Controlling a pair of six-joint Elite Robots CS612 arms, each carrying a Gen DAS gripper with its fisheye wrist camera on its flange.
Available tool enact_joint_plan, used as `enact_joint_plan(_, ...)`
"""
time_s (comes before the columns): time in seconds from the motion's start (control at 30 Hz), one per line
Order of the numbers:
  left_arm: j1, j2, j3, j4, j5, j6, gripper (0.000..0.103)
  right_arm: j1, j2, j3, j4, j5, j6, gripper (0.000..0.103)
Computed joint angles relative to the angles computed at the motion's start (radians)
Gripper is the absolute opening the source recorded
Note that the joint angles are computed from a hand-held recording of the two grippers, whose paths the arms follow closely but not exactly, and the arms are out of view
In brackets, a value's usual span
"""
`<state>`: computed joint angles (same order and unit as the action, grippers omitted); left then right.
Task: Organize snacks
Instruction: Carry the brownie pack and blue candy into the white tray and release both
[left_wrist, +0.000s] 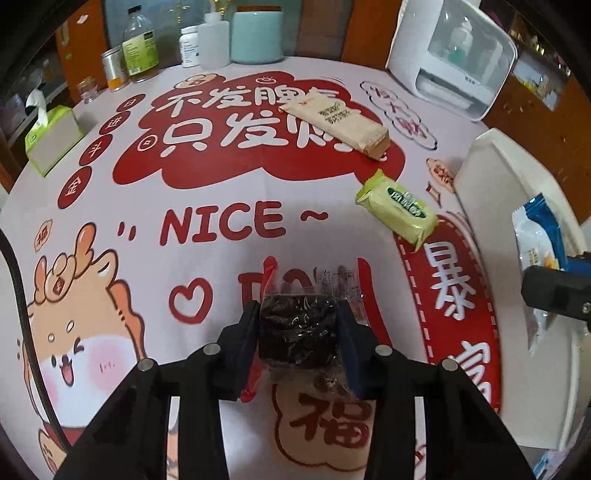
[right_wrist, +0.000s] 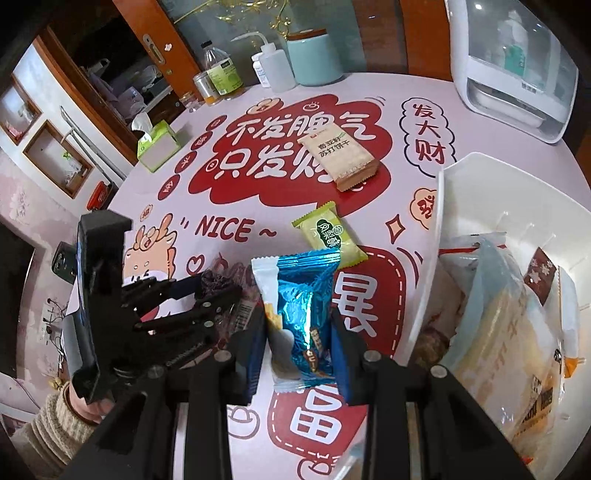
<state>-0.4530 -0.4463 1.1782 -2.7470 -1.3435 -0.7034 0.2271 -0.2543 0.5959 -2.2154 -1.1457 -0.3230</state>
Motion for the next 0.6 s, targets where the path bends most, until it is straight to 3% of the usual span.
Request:
enact_joint_plan(0.2, -0.028, -0.073, 0.078, -0.113, 0.036, 0.021, 0.039, -0.021, -0.077, 0.14, -0.131, 0.055, 0.041, 0.032)
enact_joint_plan(0.33, -0.058, -0.119, 0.105, -0.199, 0.075, 0.081, 0.039, -0.048, -0.165, 0.293, -0.302, 0.092, 0.081, 0.032)
enact_joint_plan(0.6, -0.112, -0.151, 0.057, -0.293, 0.072, 0.227, 0.039, -0.11, -0.31, 0.538, -0.622, 0.048, 0.2, 0.032)
